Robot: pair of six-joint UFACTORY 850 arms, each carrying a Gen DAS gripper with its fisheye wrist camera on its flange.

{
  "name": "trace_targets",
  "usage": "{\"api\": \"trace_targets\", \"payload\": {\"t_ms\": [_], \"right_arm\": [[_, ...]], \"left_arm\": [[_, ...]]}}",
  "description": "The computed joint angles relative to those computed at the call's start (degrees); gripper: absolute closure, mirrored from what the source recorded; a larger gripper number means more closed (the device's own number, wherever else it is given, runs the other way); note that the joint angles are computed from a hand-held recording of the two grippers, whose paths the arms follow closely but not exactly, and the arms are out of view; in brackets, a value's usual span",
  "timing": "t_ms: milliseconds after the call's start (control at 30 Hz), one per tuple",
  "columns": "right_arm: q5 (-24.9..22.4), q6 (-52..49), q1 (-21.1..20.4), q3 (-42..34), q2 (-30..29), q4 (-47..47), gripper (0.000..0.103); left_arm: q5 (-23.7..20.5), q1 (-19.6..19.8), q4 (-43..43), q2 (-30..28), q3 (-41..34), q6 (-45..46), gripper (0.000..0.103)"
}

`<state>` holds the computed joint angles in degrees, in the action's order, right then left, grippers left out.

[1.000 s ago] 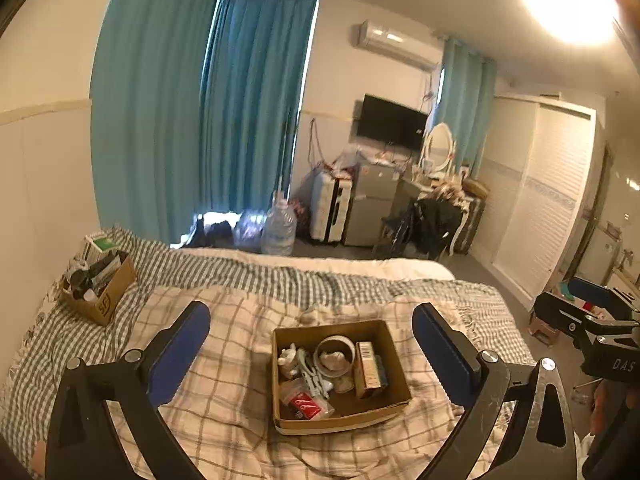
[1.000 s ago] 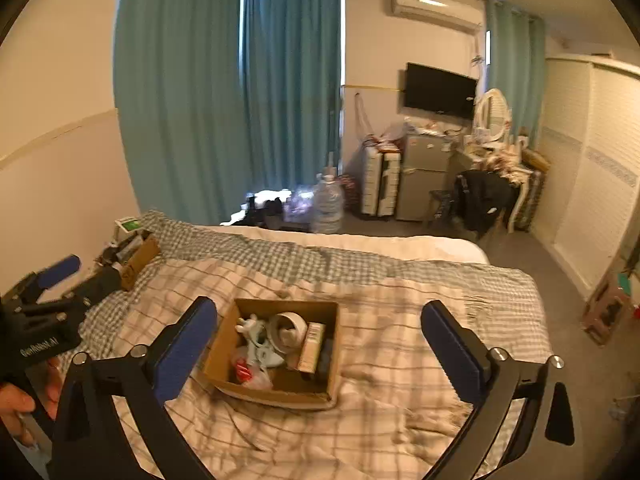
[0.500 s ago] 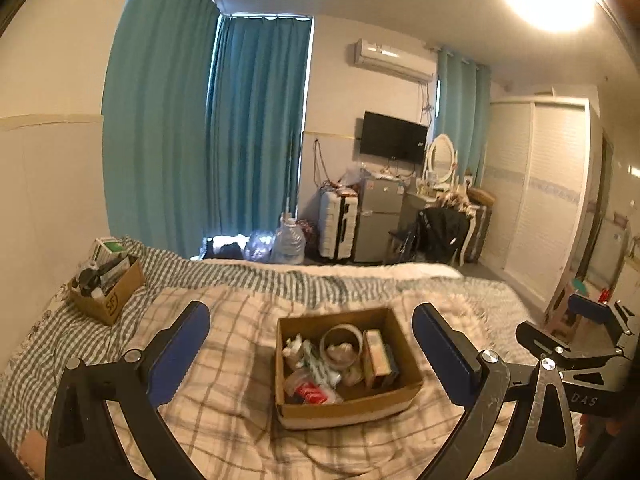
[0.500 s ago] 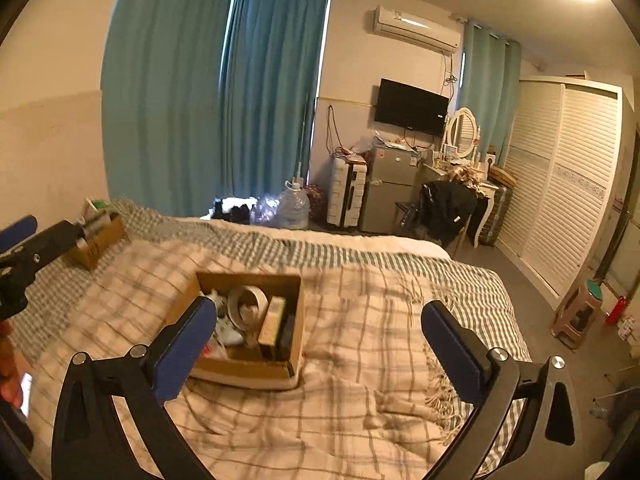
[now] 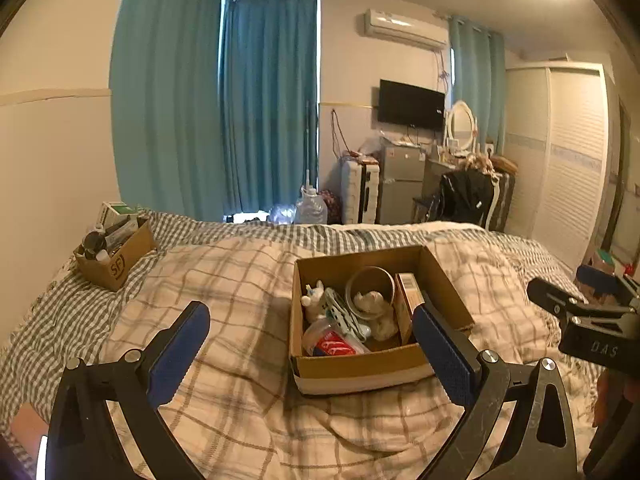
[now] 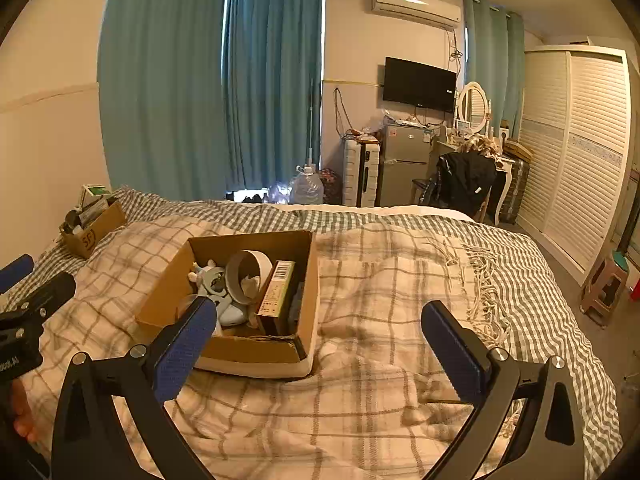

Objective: Organize objects

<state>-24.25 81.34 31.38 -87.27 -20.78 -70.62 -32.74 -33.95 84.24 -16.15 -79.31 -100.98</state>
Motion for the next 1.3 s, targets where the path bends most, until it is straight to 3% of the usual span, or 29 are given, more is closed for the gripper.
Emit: {"api": "trace_targets", "payload": {"t_ms": [1300], "right_arm": [[-0.31,0.48,1.08,0.83,0.68,-2.08,0.000]], "left_arm": [[1.33,0.46,-5.00,0.02,0.41,2.40,0.000]]}}
